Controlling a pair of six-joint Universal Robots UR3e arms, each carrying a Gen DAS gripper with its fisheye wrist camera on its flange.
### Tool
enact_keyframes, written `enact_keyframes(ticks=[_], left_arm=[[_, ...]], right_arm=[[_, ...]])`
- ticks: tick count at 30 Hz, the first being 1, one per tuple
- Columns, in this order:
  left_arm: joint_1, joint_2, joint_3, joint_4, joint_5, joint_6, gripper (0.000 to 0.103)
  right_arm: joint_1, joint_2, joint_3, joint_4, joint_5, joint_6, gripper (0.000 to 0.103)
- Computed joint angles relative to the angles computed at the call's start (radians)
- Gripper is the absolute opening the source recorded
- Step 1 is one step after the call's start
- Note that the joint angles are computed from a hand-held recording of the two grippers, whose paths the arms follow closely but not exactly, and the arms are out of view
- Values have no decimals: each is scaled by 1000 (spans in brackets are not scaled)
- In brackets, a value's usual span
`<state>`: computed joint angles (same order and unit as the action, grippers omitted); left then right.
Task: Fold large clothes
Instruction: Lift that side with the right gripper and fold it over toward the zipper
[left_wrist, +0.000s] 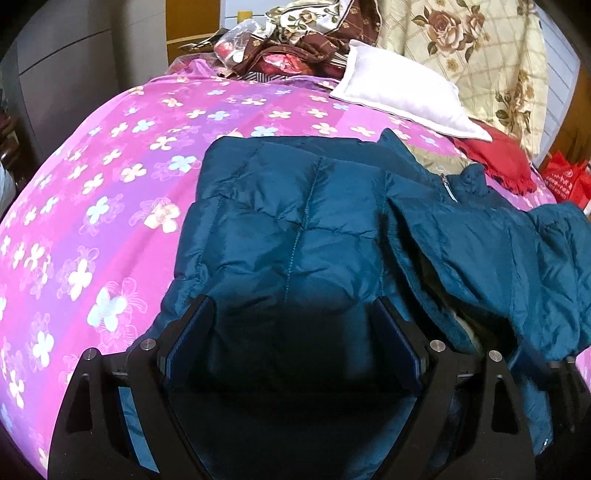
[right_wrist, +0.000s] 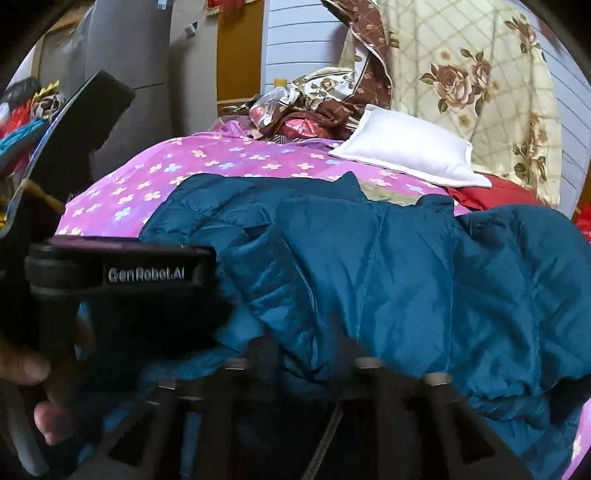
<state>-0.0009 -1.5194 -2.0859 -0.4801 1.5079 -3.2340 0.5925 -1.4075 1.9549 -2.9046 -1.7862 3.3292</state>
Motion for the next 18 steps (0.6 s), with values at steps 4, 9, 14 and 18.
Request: enact_keyframes(ticks=[4, 9, 14, 18], left_arm=[[43, 37, -24, -3, -39, -10, 87], [113, 126, -99, 57, -124, -51, 87], [135, 148, -146, 138, -308, -35, 87], [77, 49, -103, 96, -416, 31, 87]], right_arm=[[41, -179, 99, 104, -73, 7, 93], [53, -400, 234, 339, -216, 101, 93], [-185, -642, 480, 351, -9, 186, 95], [-142, -579, 443, 357, -61, 204, 101]])
